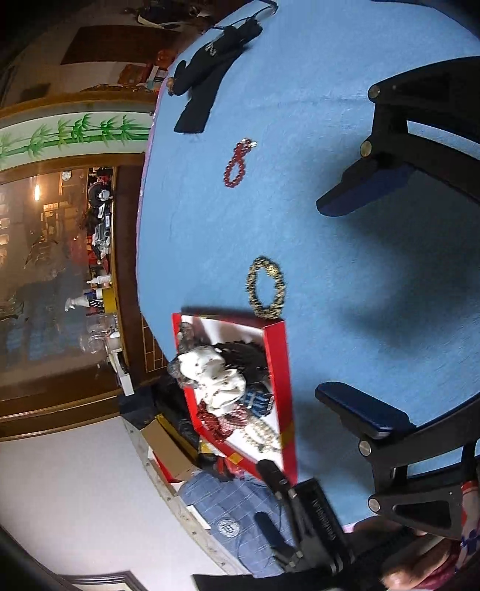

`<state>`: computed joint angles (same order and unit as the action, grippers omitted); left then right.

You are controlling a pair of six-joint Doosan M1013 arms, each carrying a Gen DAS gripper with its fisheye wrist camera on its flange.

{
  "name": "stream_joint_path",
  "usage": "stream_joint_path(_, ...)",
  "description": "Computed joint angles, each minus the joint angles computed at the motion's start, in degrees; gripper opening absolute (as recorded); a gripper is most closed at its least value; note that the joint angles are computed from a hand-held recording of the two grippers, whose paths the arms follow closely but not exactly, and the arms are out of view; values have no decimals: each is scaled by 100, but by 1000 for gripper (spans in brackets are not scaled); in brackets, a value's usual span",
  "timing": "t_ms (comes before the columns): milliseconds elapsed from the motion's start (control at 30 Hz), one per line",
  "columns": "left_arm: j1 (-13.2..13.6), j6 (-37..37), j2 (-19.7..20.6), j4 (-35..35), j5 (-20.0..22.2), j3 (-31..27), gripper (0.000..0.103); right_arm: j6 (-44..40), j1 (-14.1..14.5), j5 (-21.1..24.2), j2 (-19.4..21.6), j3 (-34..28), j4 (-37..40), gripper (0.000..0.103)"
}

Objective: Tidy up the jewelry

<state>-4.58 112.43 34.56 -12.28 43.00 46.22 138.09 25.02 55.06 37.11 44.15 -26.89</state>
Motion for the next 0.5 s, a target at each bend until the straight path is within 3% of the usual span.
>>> stream_joint_path(200, -106, -398, -108, 726, -174, 194, 103, 9, 63, 111, -11, 37, -246, 94)
stream_joint_path(367, -111, -398, -169, 835, -344, 307, 103, -71, 76, 187, 25, -19, -256, 94)
stream_joint_path(500, -110, -358, -127, 826, -237, 230, 103, -85, 72, 214, 45, -53, -219, 94)
